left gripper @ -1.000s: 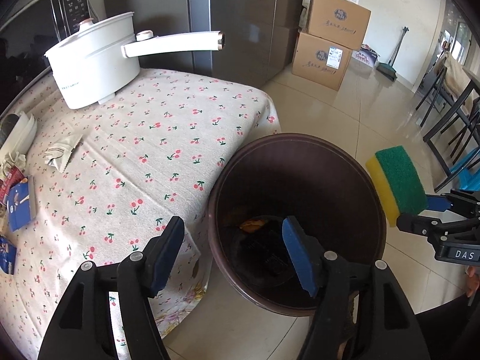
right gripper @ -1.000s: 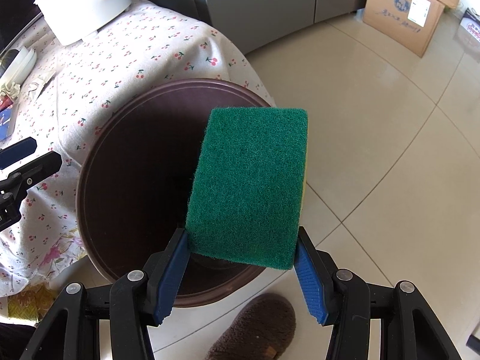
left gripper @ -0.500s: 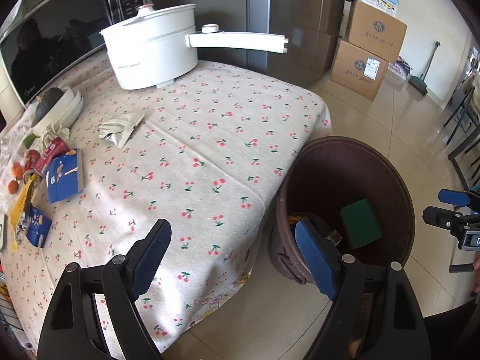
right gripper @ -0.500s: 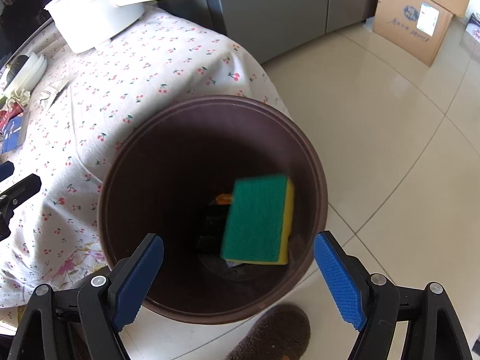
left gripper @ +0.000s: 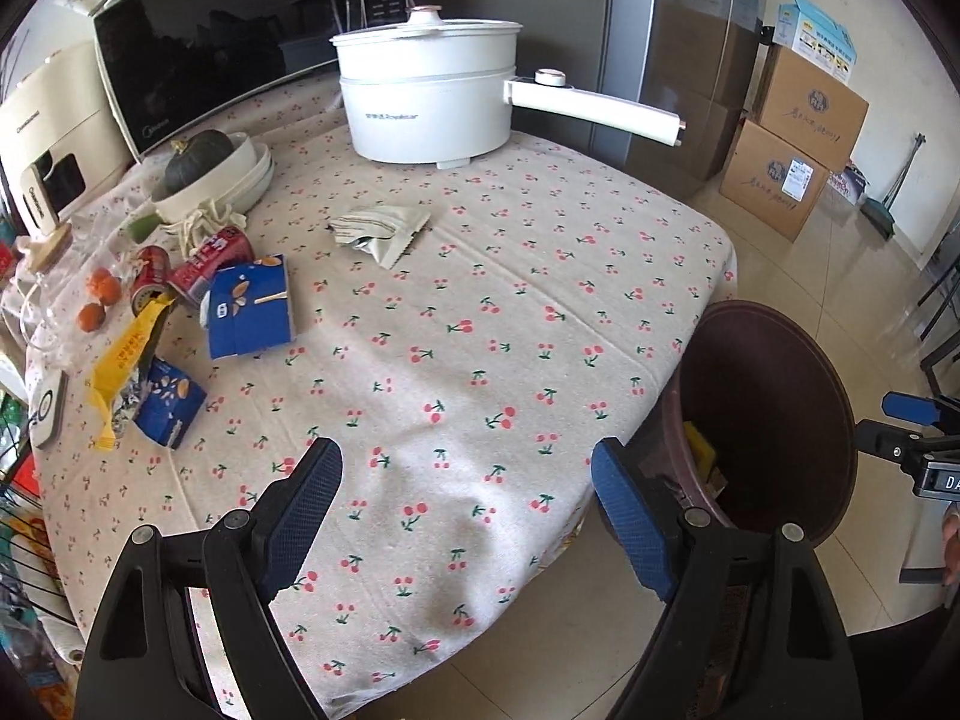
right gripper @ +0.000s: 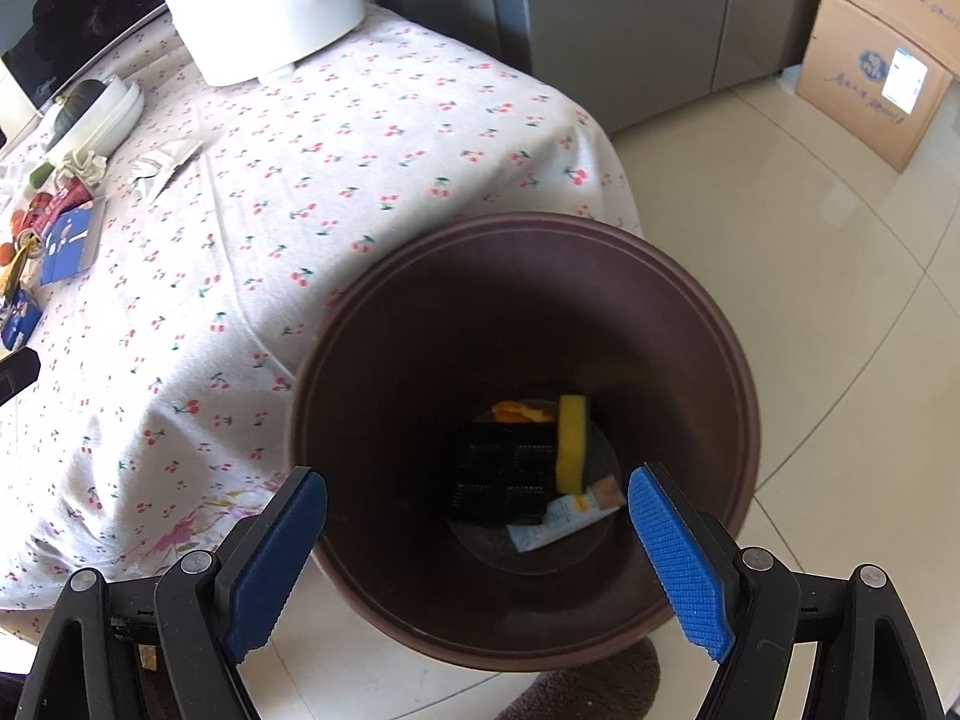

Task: Collect trash
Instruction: 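Move the right tool back toward the table, then grasp the large blue snack box with the left tool and lift it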

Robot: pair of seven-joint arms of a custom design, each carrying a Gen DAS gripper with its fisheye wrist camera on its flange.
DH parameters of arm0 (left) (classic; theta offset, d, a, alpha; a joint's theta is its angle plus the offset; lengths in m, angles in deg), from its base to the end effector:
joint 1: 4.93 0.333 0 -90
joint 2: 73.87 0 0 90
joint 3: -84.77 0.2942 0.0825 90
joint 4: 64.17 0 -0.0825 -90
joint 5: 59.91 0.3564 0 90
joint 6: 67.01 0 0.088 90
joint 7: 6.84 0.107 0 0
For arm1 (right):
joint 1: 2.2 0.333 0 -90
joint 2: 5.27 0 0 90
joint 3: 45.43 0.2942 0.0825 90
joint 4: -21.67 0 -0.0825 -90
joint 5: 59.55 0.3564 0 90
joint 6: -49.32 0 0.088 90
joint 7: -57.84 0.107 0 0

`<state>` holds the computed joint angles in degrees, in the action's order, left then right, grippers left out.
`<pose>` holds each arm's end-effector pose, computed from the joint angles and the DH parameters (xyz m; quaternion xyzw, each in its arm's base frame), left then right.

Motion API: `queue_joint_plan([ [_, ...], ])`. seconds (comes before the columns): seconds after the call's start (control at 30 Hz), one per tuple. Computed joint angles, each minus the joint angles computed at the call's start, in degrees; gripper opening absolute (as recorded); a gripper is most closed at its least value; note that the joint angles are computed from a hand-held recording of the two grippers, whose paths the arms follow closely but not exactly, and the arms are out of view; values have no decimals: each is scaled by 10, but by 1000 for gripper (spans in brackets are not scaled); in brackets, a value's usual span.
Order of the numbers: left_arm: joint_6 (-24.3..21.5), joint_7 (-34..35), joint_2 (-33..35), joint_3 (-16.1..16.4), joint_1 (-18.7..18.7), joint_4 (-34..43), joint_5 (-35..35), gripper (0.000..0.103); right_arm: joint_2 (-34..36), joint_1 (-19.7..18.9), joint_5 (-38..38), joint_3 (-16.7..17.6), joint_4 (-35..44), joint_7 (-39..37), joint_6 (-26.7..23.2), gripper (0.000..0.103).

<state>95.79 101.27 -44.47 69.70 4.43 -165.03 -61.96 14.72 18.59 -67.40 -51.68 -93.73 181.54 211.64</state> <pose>0.6719 -0.0413 0.3482 -0.5619 0.7730 -0.2316 0.1818 0.5913 0.1646 0.3305 -0.6154 0.7514 -0.1321 0.1982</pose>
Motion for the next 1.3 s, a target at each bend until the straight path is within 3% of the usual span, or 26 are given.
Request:
queue_joint_plan([
  [0.37,-7,0,-10,10,37,2,-23,88,56,34,-11,5,101,-7,-36,87],
  [0.53,-18,-4,-8,16,50,10,-35,94,86,54,-28,-1,156,-4,-62,93],
  [0.83,-26,-17,-3,32,71,28,-42,95,154,67,-18,14,274,-29,-103,96],
  [1.03,-39,-31,10,45,84,51,-41,96,217,73,5,28,380,-59,-140,96],
  [1.3,-79,-64,48,65,96,110,-33,96,333,83,31,33,579,-90,-220,97],
])
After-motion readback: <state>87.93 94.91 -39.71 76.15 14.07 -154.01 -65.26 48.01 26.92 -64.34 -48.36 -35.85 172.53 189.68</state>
